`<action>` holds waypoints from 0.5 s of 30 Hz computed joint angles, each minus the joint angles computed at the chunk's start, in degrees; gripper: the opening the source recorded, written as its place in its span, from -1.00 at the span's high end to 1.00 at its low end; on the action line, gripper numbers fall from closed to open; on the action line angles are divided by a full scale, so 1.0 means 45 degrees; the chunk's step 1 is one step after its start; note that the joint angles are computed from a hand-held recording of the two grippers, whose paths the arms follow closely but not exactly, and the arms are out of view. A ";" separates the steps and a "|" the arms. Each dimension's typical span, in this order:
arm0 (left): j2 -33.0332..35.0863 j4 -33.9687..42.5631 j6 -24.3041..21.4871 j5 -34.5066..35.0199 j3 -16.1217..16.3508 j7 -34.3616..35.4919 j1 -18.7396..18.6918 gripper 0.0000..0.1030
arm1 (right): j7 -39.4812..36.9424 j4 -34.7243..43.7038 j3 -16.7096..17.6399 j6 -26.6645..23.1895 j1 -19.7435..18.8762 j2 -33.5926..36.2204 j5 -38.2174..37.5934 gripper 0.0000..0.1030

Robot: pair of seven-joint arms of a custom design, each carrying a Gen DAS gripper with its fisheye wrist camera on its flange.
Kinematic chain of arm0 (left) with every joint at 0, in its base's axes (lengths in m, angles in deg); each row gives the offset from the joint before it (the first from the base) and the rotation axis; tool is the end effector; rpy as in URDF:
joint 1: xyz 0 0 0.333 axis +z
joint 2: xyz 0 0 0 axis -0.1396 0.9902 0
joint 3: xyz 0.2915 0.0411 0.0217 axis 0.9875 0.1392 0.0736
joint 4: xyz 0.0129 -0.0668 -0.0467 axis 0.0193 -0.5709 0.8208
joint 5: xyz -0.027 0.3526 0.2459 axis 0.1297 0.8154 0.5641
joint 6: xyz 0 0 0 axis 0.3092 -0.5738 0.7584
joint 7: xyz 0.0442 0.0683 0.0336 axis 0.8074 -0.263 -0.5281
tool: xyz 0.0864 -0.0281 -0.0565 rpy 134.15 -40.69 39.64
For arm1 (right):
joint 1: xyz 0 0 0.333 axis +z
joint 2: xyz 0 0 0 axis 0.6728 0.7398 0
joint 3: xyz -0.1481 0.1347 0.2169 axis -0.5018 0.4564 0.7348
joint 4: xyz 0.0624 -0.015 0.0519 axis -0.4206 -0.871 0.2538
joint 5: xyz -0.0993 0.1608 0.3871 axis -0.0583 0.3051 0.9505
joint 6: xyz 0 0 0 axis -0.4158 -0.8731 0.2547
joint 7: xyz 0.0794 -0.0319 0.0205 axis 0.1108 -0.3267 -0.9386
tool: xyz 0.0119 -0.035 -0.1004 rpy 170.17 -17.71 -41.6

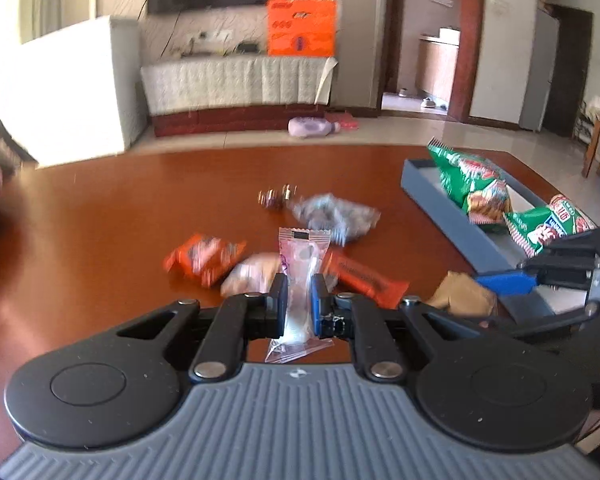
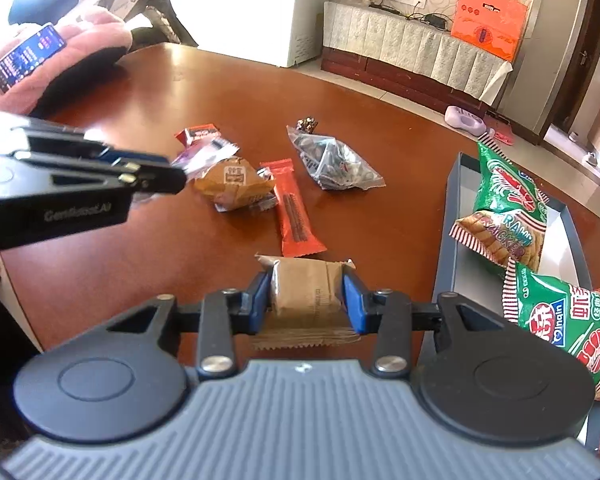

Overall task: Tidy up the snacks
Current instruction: 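Carry the candy stick with the left gripper while the right carries the pastry toward the box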

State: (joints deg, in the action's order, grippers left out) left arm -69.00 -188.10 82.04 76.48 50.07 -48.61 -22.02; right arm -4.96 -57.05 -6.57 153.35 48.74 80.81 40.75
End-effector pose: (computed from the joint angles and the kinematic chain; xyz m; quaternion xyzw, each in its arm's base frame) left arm 0.5973 -0.2271 0.2844 -0.7124 0.5164 -0.2737 0.3885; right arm 0.7327 0.2272 0.2962 -0.8873 0.2586 -0.1453 0.3530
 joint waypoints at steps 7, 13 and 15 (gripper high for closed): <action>0.0443 0.1330 -0.0477 -0.0488 0.0116 0.2458 -0.0155 0.72 | 0.0047 0.0408 0.0234 -0.0004 -0.0204 0.0198 0.0469 0.17; 0.1204 0.2477 -0.0467 -0.0776 0.0343 0.2513 -0.0338 0.72 | 0.0066 0.0675 0.0272 -0.0062 -0.0280 0.0281 0.0775 0.17; 0.1522 0.2894 -0.0412 -0.1200 0.0430 0.2688 -0.0398 0.72 | 0.0209 0.0798 0.0169 -0.0057 -0.0223 0.0352 0.0723 0.17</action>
State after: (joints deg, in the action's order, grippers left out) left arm -62.15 -175.08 80.19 71.09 52.00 -36.51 -23.81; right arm -4.02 -53.46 -5.81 153.10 47.73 82.39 44.00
